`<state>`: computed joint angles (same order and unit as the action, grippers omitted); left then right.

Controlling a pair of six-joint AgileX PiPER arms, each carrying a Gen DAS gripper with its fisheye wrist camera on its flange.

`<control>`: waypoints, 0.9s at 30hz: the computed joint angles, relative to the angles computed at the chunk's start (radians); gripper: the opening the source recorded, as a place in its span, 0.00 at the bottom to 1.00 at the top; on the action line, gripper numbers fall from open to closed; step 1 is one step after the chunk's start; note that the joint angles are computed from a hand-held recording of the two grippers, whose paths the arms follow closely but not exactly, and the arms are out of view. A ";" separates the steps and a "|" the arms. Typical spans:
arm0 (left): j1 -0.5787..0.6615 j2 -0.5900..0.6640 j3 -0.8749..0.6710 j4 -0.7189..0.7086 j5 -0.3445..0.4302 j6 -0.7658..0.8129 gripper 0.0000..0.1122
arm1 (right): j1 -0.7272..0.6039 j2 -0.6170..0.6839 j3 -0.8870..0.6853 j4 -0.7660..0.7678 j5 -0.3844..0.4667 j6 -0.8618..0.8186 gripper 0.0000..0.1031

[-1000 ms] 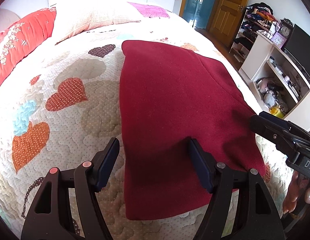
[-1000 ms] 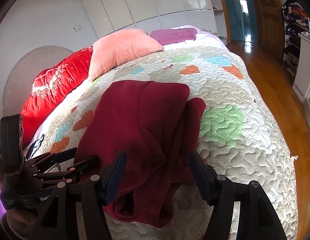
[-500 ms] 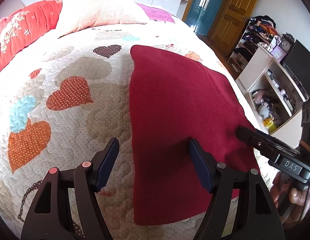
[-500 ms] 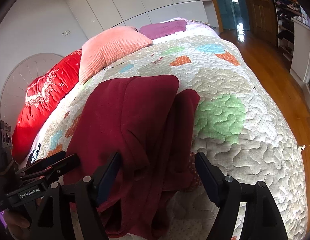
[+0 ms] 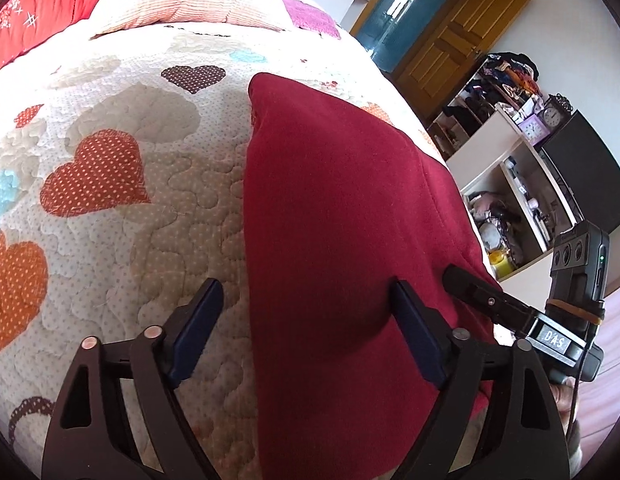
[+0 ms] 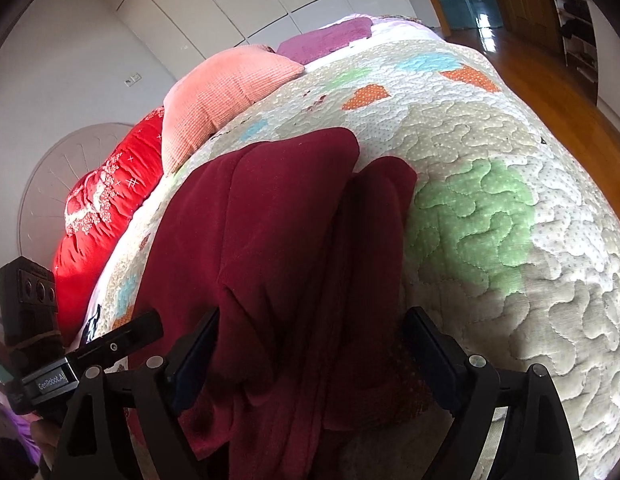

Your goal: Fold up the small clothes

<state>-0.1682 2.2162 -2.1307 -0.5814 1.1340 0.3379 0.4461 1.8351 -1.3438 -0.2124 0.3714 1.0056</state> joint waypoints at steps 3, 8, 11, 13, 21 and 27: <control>-0.005 0.035 -0.043 -0.005 0.019 -0.009 0.79 | 0.002 0.018 -0.019 -0.017 -0.008 -0.001 0.87; -0.012 0.043 -0.036 -0.019 -0.002 -0.001 0.80 | 0.008 0.035 -0.028 -0.029 -0.033 -0.004 0.88; -0.013 0.035 -0.011 -0.035 -0.017 0.013 0.80 | 0.010 0.039 -0.039 0.009 -0.039 -0.045 0.71; -0.009 0.046 -0.025 -0.056 0.006 0.025 0.78 | 0.022 0.040 -0.055 -0.023 -0.018 -0.015 0.62; 0.039 0.019 -0.020 -0.132 0.053 0.103 0.53 | 0.073 0.046 -0.184 -0.083 0.089 -0.012 0.44; 0.101 0.021 -0.138 -0.092 0.072 0.080 0.53 | 0.080 0.186 -0.451 0.032 0.150 -0.163 0.43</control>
<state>-0.0674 2.2373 -2.2691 -0.6733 1.2058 0.4176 0.5262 2.0211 -1.7949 -0.1803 0.5213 0.8429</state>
